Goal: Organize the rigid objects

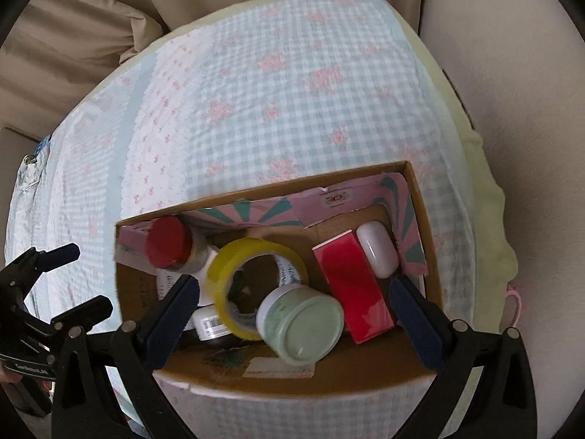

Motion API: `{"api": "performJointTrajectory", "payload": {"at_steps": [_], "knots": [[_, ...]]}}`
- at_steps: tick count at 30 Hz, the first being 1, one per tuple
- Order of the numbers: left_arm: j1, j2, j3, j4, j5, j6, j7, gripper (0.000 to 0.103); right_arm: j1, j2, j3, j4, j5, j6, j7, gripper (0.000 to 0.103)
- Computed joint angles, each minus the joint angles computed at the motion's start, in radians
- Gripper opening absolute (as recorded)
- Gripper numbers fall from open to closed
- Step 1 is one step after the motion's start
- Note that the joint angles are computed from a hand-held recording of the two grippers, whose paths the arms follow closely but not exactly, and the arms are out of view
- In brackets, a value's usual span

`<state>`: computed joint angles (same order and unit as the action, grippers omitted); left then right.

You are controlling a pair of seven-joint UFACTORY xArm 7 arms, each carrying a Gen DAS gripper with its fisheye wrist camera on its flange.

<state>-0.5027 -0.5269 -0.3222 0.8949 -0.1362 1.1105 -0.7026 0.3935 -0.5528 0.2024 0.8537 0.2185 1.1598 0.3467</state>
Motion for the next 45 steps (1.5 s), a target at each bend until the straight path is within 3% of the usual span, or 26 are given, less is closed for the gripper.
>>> {"api": "performJointTrajectory", "payload": {"at_steps": [7,11,15,20,27,30,33,45], "knots": [[0.045,-0.185,0.005,0.066,0.062,0.163,-0.016,0.103,0.015,-0.006,0.071,0.172,-0.048,0.092,0.087,0.103],[0.121,-0.266,-0.005,0.232,0.128,0.341,-0.010,0.103,0.016,0.032,0.137,0.369,-0.099,0.166,0.175,0.103],[0.205,-0.336,-0.024,0.389,0.189,0.456,0.030,0.103,0.014,0.113,0.232,0.613,-0.187,0.242,0.275,0.103],[0.309,-0.439,-0.030,0.518,0.256,0.534,0.089,0.103,0.025,0.241,0.401,0.899,-0.388,0.343,0.384,0.103],[0.404,-0.553,-0.008,0.579,0.254,0.630,0.172,0.103,0.090,0.387,0.631,1.120,-0.697,0.485,0.526,0.103],[0.438,-0.593,-0.003,0.583,0.250,0.661,0.216,0.103,0.131,0.409,0.671,1.135,-0.775,0.523,0.577,0.103],[0.473,-0.622,0.007,0.596,0.229,0.688,0.248,0.103,0.169,0.411,0.659,1.132,-0.789,0.527,0.622,0.103],[0.585,-0.666,0.040,0.622,0.152,0.688,0.337,0.103,0.390,0.565,0.715,1.292,-1.054,0.705,0.695,0.103]]}}
